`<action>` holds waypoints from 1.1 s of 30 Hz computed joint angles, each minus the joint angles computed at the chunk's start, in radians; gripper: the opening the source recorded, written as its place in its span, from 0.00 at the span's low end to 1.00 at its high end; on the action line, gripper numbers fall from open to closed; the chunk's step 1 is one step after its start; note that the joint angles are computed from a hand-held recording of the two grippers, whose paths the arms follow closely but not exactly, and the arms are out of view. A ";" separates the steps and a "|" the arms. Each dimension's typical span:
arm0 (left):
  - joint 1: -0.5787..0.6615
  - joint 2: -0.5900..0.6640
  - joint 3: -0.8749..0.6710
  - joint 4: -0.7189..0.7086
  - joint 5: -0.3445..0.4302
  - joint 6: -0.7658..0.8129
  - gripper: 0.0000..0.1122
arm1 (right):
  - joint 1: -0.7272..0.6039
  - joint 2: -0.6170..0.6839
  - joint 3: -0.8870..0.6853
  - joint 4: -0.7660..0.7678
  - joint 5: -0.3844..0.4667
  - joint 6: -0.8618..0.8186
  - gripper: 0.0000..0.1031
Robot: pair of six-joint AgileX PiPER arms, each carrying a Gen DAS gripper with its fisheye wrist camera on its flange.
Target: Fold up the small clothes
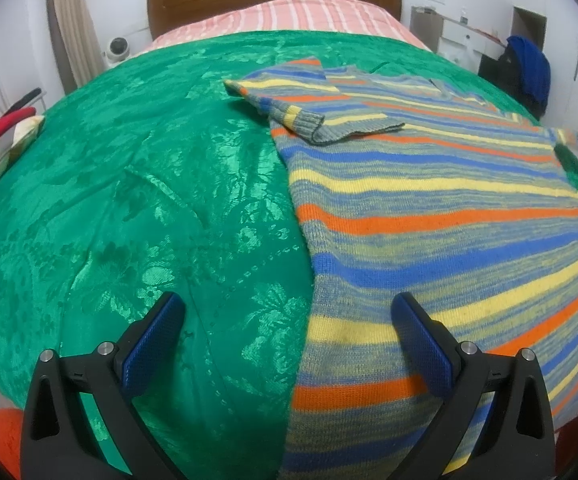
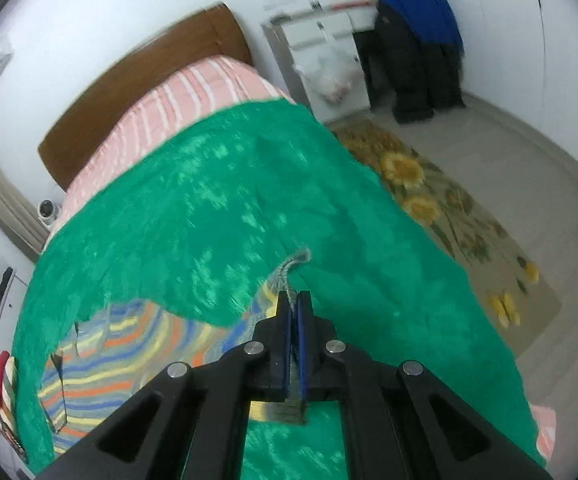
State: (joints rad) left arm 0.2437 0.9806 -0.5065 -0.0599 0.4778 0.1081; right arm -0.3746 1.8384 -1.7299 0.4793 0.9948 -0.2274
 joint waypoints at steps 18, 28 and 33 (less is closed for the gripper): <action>0.004 -0.008 0.016 0.007 -0.016 -0.011 0.91 | -0.211 -0.147 0.425 0.310 0.074 -0.084 0.34; 0.018 -0.014 0.019 -0.020 -0.019 0.028 0.91 | -0.147 -0.186 0.693 0.537 -0.215 -0.120 0.03; 0.004 -0.014 0.020 0.010 -0.023 -0.009 0.91 | -0.083 -0.248 0.700 0.235 -0.304 0.114 0.02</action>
State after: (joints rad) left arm 0.2474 0.9668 -0.4867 -0.0496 0.4548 0.0986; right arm -0.4578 1.5905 -1.0300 0.7143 0.6912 -0.1136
